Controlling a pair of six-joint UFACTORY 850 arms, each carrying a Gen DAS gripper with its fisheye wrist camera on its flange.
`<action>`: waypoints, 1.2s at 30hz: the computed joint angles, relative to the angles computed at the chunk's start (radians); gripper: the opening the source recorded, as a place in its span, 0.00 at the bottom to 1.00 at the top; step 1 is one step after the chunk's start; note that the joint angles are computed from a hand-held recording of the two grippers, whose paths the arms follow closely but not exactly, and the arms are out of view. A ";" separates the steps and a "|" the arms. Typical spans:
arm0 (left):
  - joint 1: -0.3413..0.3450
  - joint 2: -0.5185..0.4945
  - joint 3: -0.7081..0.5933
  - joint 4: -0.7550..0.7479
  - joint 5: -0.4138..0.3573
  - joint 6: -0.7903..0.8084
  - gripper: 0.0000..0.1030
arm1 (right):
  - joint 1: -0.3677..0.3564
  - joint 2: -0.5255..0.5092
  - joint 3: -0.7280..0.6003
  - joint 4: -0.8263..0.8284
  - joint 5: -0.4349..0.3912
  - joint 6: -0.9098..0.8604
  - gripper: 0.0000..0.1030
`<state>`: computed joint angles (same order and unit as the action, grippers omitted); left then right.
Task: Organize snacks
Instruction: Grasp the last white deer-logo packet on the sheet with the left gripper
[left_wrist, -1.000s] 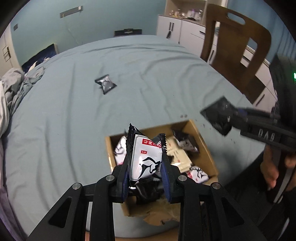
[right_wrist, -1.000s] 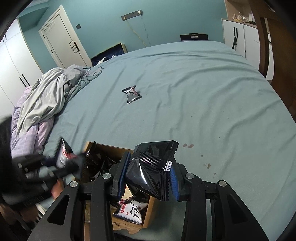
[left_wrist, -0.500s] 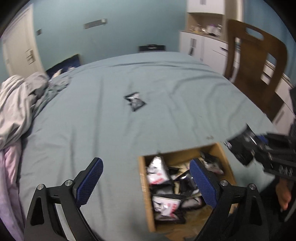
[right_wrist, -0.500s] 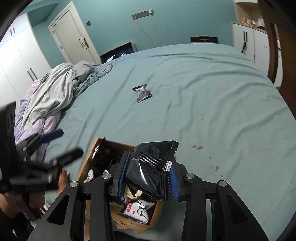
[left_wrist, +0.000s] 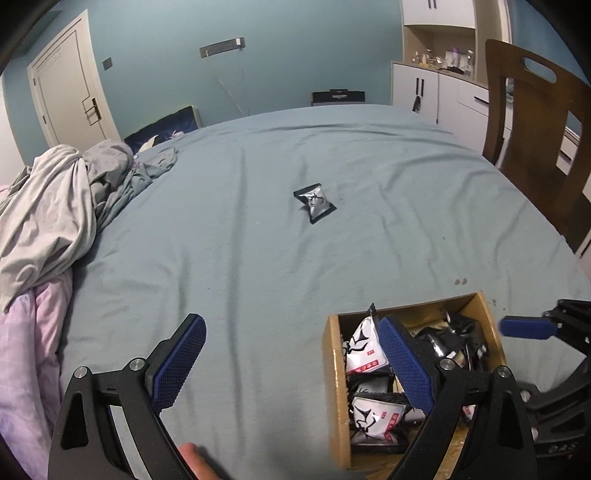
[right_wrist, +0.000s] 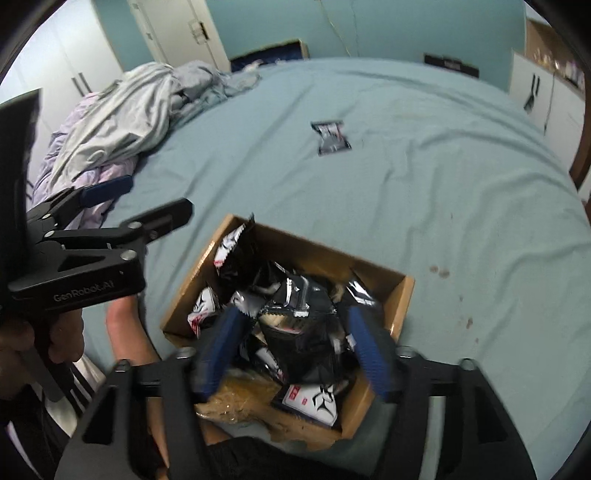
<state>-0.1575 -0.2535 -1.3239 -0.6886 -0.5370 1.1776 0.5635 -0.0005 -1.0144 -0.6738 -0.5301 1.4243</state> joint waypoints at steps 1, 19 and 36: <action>0.001 -0.002 -0.002 0.002 -0.003 -0.003 0.93 | -0.006 -0.001 -0.011 0.049 -0.021 -0.041 0.72; -0.036 -0.022 -0.027 0.112 -0.023 -0.030 0.98 | -0.094 0.201 0.147 -0.161 -0.092 0.375 0.72; -0.219 -0.428 -0.565 0.516 -0.174 -0.531 0.98 | -0.295 0.316 0.305 0.148 0.233 0.210 0.72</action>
